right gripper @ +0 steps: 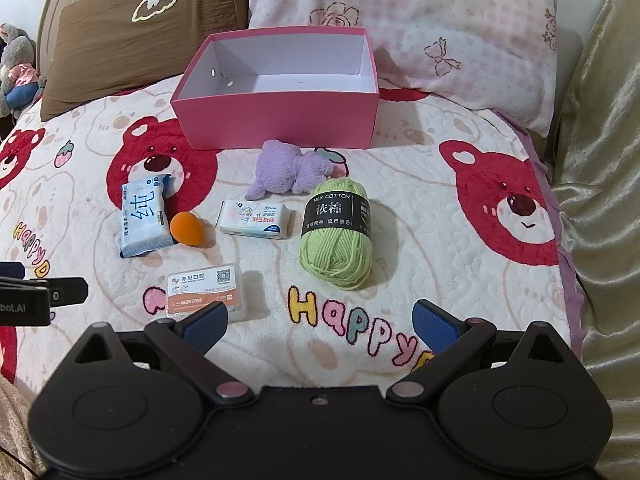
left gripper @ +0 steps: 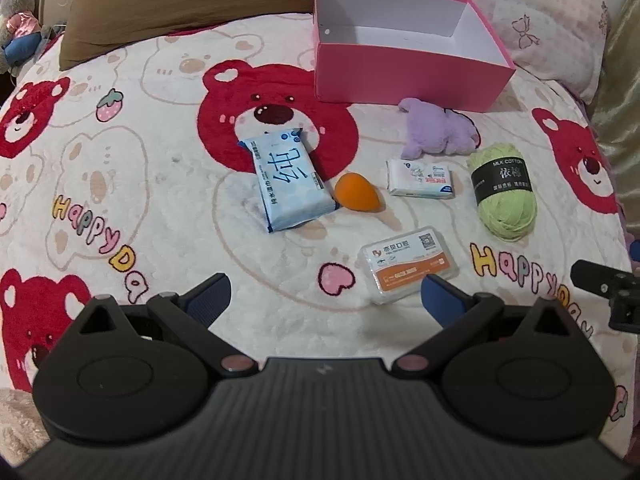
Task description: Organize objects
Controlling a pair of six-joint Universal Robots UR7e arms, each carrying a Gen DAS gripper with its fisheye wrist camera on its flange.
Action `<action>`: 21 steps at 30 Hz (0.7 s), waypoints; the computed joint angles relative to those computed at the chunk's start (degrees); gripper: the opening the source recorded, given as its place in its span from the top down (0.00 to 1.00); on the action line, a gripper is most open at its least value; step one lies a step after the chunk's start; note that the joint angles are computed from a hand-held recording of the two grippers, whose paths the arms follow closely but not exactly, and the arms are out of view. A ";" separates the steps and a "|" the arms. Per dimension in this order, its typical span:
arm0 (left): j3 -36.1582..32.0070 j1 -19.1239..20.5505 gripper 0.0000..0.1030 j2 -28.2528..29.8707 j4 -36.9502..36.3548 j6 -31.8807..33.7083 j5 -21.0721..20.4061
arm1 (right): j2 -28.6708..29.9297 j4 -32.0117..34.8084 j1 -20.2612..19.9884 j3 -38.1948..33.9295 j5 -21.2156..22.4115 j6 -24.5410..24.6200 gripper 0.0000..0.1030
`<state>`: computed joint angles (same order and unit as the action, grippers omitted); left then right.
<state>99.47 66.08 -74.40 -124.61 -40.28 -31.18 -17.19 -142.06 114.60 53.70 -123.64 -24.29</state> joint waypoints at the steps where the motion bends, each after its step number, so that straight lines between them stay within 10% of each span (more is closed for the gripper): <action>1: -0.03 0.20 0.00 0.06 -0.40 0.26 -0.57 | 0.07 0.25 -0.04 -0.20 0.10 0.02 0.03; 21: 4.52 3.17 0.00 2.23 -21.17 12.33 -1.90 | 0.30 -2.12 -4.21 4.08 20.95 -17.30 0.03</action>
<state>103.99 69.25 -72.17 -145.78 -27.95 -33.08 -16.89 -144.17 110.39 57.78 -102.69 -41.59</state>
